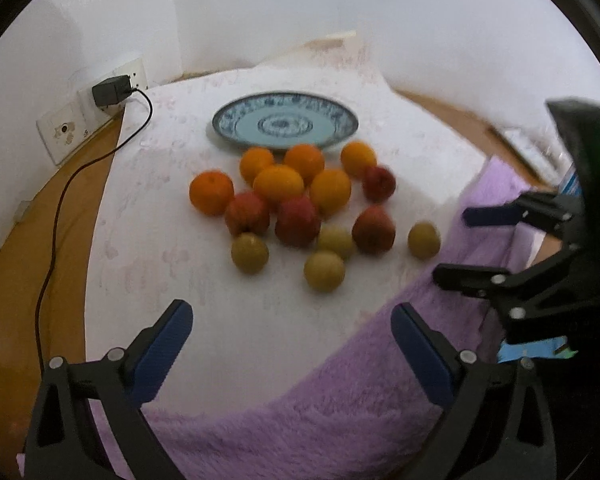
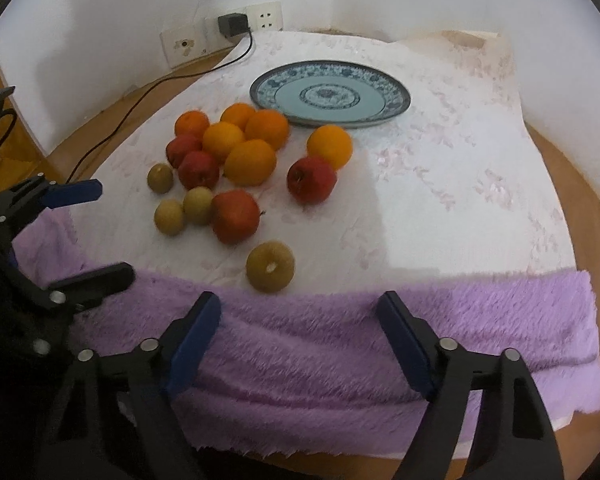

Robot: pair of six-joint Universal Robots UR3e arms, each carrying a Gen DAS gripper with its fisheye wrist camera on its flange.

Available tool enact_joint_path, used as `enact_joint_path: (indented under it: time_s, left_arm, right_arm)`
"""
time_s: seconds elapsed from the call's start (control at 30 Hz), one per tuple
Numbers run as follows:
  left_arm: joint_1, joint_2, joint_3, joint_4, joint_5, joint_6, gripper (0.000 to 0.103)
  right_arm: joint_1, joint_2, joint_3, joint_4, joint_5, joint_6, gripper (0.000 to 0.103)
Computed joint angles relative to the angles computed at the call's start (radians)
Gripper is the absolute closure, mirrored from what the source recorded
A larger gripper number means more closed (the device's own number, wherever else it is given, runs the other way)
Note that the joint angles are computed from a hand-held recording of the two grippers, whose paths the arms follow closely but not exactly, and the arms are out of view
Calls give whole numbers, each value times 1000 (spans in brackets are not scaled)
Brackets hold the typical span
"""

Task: Organize fruits
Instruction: 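Grasp a small yellow fruit with the left tool while the right tool grasps a brown round fruit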

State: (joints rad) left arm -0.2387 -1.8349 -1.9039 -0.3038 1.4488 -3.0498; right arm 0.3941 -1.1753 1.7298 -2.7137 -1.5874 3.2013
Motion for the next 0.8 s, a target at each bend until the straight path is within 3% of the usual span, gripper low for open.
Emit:
enact_joint_path:
  time_s: [0.07,0.13,0.2,0.27,0.4,0.57,0.67,0.8]
  left_arm:
    - [27,2,7,-9,-43,1,4]
    - [40,-15,30,-29,-57,-7,16]
    - [54,-36,63,-78,-92,-4,44]
    - [61,-53,88,-116,-127,8,60]
    - [62,-96,135,-137,-167,18,62]
    - [50,-135,182,-149,-184,10,62]
    - [40,-154,209,-161,-187,12,75]
    - [38,-157,228,-188,-182,6,76]
  right_arm:
    - [-7,8,-11,-1,12,-7,33]
    - [-17,19,-22,-4,31,-18,39]
    - [-30,22,-22,-10,62,-35,43]
    - [-35,29,-32,-7,78,-52,49]
    - [-55,40,-58,26,93,-69,72]
    - [-99,21,-32,34,167,-104,74]
    - [-111,12,-21,34,177,-112,74]
    - [-111,11,-29,39,176,-110,74]
